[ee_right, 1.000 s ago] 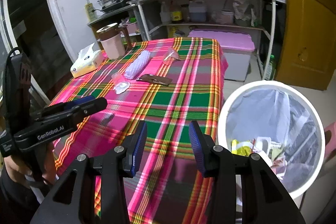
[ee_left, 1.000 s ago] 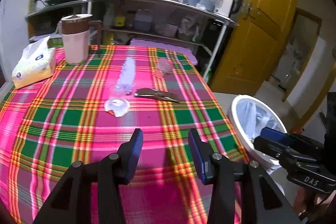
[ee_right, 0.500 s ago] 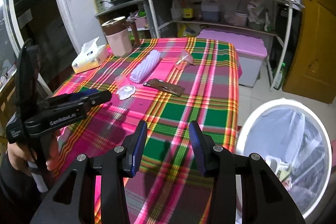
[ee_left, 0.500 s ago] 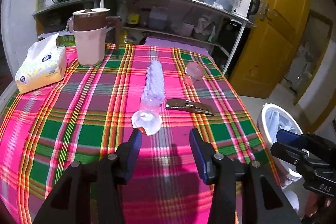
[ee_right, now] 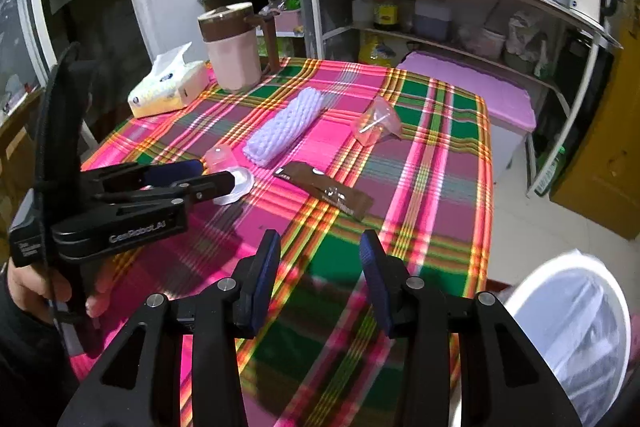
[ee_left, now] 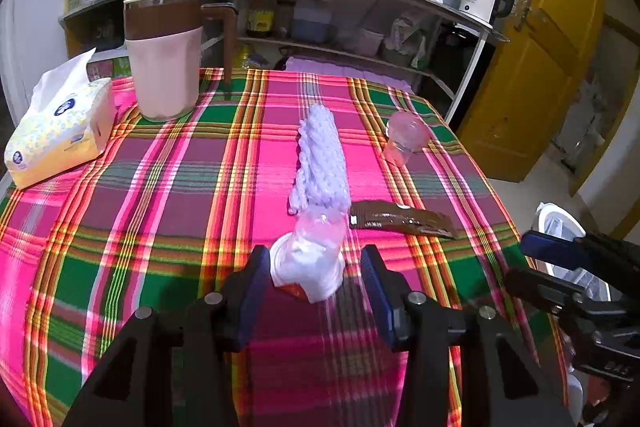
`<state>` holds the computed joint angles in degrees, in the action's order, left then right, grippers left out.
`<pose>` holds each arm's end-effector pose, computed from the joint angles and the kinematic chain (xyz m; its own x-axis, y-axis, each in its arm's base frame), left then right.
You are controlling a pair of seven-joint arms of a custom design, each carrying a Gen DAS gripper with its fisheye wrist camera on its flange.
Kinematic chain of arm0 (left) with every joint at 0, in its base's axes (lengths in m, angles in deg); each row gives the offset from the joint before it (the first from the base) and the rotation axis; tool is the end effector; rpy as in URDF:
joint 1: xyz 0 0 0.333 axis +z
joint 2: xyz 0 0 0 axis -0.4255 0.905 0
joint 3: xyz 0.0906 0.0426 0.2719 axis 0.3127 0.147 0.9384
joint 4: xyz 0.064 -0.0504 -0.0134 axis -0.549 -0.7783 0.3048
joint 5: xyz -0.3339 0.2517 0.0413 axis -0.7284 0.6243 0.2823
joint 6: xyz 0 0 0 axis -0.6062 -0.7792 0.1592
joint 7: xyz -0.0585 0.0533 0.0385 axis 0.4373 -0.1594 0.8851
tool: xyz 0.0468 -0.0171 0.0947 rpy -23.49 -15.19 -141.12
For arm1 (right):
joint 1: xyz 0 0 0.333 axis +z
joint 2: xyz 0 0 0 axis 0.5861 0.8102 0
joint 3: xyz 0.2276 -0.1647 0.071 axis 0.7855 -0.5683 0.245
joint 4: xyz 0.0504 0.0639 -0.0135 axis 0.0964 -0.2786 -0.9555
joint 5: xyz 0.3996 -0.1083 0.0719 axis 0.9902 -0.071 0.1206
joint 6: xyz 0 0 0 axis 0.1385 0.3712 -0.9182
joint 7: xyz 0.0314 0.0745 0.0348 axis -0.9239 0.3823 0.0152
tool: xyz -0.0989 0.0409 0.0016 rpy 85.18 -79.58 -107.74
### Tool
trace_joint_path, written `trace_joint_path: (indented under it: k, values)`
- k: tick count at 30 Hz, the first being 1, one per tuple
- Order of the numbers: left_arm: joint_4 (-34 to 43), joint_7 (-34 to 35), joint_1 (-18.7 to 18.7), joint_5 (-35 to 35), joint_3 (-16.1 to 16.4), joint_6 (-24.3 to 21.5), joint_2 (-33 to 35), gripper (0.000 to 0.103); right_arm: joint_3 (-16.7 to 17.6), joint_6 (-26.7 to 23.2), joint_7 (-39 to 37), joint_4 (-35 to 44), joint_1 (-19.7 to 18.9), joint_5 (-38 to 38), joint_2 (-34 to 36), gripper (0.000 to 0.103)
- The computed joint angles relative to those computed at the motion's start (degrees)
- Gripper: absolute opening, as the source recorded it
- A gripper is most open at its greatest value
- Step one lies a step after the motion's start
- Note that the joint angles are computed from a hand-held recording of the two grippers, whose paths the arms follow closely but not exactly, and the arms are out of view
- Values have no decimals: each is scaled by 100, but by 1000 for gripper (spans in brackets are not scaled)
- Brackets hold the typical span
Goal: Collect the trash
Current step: 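Grasp the clear plastic cup with the left gripper while the right grasps the brown wrapper strip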
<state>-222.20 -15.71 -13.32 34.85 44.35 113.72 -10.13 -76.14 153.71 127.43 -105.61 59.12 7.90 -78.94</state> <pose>0.5323 -0.1028 0.2761 -0.1055 -0.9769 0.1860 -0.7375 -0.0487 -0.6736 0.5027 0.1989 0.3529 0.4298 -0.8940 -0.1265 -0.7192 -0.2543 -0.6466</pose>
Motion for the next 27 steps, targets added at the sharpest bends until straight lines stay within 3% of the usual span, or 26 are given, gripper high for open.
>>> trace_joint_path:
  k: [4, 6, 8, 10, 15, 21, 27]
  values:
    - [205, -134, 404, 275, -346, -65, 208, 44, 50, -83, 186, 376, -160, -411, 410, 42]
    - [246, -39, 361, 229, -319, -88, 250, 32, 126, -161, 193, 567, -289, -512, 603, 43]
    - [267, -19, 496, 245, -445, -84, 294, 32, 190, -229, 369, 756, -400, -787, 796, 42]
    - [257, -150, 869, 442, -751, -53, 324, 32, 276, -298, 419, 930, -518, -950, 958, 42]
    - [232, -464, 1275, 794, -1034, -6, 314, 32, 530, -651, 146, 1419, -844, -930, 1358, 44]
    - [201, -813, 1258, 1187, -919, 85, 231, 32, 623, -836, 255, 1559, -950, -1288, 1504, 46]
    - [128, -1181, 1090, 1525, -646, 202, 115, 32, 784, -1227, -593, 1437, -1005, -672, 1269, 46]
